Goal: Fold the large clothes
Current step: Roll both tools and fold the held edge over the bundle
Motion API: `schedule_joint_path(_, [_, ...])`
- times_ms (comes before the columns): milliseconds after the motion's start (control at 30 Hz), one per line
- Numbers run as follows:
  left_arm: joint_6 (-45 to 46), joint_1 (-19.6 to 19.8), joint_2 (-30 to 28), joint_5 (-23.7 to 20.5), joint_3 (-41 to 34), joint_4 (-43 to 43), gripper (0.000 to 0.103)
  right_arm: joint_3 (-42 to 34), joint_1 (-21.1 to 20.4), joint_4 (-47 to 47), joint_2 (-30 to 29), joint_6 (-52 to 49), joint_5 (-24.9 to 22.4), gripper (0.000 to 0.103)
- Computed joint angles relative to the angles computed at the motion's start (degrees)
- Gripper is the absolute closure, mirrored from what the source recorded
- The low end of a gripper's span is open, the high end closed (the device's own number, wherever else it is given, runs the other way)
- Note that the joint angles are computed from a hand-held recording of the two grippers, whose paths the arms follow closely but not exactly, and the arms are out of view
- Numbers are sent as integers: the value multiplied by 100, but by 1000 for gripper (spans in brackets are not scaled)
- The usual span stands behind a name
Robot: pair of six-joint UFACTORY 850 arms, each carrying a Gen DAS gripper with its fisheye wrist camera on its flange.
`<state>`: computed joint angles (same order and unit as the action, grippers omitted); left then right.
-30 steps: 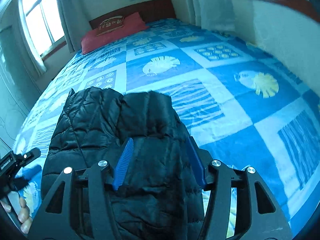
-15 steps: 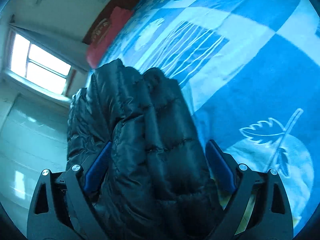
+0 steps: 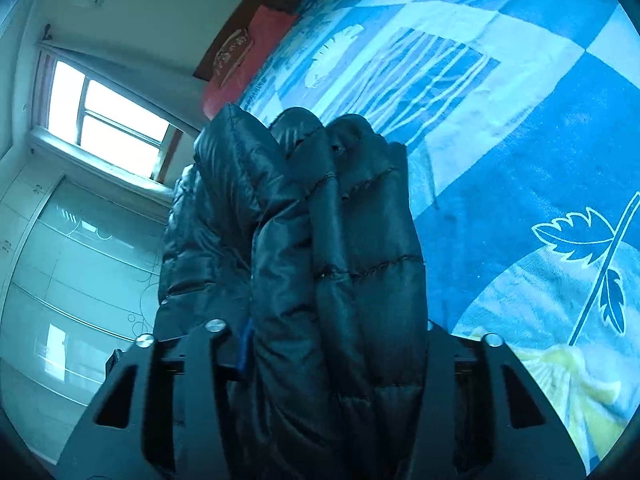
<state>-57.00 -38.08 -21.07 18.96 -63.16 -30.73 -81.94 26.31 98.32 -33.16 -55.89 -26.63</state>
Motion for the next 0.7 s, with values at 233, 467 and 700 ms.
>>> schedule_joint_path(233, [898,42,308,-130,174,-552,31,-48,186,502,51,-539,1,66])
schedule_joint_path(467, [1908,304,925,-155,688,-1378,31,-1008,456,116,-580,23,-234,66])
schedule_joint_path(700, [2447,689,1385,-132,1164,-1740,31,-2363,789,-662,-1412,1009,-316,66])
